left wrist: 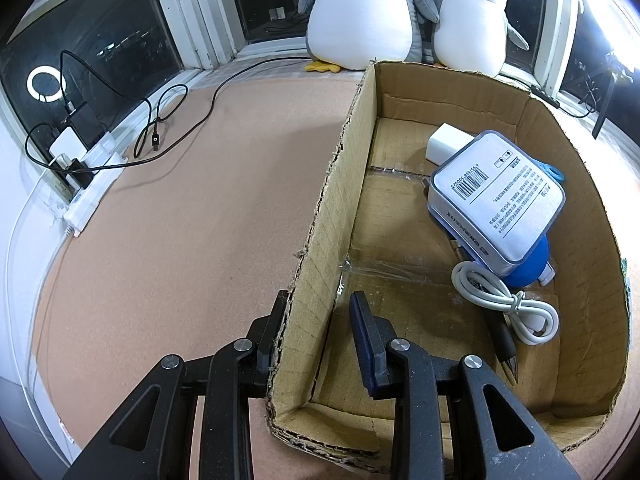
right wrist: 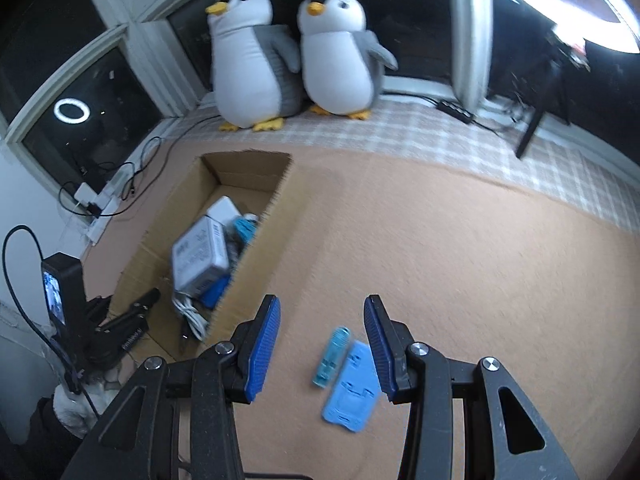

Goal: Organize rigid objects
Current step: 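Move the right tool to the small blue clip and grasp it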

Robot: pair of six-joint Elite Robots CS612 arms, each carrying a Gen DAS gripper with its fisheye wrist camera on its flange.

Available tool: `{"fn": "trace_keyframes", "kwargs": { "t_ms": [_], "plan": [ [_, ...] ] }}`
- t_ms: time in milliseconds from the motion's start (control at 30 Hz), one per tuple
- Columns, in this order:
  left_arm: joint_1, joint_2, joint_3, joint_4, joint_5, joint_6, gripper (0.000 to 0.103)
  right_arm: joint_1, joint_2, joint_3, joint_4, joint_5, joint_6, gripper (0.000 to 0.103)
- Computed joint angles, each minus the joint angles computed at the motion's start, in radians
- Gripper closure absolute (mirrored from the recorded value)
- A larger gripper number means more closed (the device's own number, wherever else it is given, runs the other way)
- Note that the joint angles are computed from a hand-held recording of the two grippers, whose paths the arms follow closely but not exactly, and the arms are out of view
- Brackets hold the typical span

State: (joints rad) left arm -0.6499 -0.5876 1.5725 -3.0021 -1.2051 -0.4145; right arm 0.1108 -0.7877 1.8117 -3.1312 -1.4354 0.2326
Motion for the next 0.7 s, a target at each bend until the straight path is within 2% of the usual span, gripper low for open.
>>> {"fn": "trace_keyframes", "kwargs": {
  "t_ms": [100,200,700],
  "plan": [
    [0.000,0.000,0.000,-0.001,0.000,0.000,0.071,-0.009,0.004,0.015,0.011,0.001,0.027,0.063],
    [0.000,0.001,0.000,-0.002,-0.001,0.001,0.071,-0.014,0.015,0.022,0.024,0.031,0.048,0.063],
    [0.002,0.002,-0.001,-0.007,-0.010,-0.001,0.071,0.005,0.076,-0.022,0.085,0.076,0.079,0.064]
  ]
}}
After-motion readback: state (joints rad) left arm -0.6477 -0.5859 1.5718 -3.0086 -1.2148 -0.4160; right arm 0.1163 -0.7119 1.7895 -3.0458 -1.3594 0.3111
